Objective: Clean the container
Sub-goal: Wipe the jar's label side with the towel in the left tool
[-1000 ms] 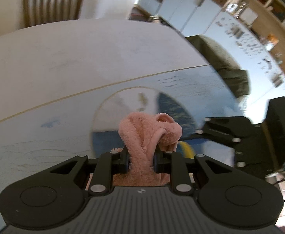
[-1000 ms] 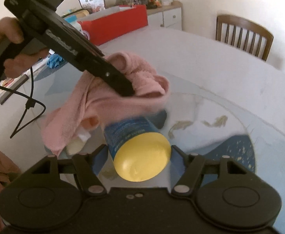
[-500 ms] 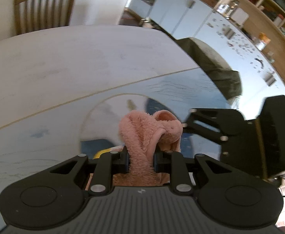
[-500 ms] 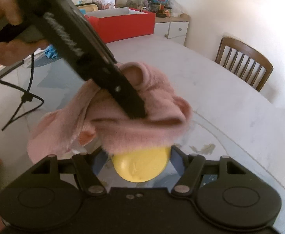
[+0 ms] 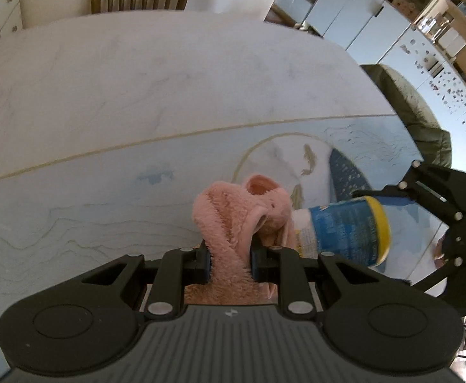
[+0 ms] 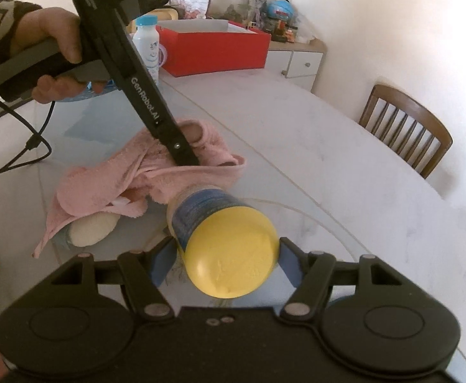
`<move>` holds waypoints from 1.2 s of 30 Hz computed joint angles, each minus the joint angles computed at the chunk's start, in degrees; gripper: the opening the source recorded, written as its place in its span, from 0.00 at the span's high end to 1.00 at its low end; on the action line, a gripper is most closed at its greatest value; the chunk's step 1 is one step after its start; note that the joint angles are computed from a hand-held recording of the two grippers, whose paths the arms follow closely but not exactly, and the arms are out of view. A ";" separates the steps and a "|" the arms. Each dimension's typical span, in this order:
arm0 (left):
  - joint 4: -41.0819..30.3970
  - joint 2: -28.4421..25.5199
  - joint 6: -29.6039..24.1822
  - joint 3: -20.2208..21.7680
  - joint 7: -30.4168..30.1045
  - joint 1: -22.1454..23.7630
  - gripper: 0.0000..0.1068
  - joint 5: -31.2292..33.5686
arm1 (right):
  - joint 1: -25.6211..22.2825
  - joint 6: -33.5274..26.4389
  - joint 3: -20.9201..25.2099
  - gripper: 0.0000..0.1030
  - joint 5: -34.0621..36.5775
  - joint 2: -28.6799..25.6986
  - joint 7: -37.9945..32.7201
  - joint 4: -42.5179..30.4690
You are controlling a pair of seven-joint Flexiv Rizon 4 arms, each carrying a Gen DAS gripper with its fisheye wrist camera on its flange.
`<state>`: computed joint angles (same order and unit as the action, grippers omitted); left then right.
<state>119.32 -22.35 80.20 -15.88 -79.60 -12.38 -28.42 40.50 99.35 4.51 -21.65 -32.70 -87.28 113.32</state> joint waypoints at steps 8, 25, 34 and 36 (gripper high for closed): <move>3.27 3.01 9.09 -23.12 17.40 14.48 0.81 -19.71 | 2.71 1.29 -3.13 0.34 0.04 0.46 -1.64 0.74; -2.98 0.09 -0.22 -5.01 16.19 -1.36 0.81 -14.61 | 4.63 0.34 -4.96 0.34 0.68 0.78 -1.83 0.88; -1.60 -0.75 -0.69 -0.44 8.07 -1.26 0.81 -7.73 | 3.71 0.12 -4.28 0.34 0.54 1.16 -2.44 1.54; -1.36 -0.82 -0.60 -0.52 7.27 -0.83 0.81 -6.88 | 3.55 -0.09 -3.98 0.34 0.57 0.92 -2.25 1.35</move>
<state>117.97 -23.16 79.60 -16.40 -72.33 -13.21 -35.30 44.05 99.26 0.53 -21.09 -31.79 -89.53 114.68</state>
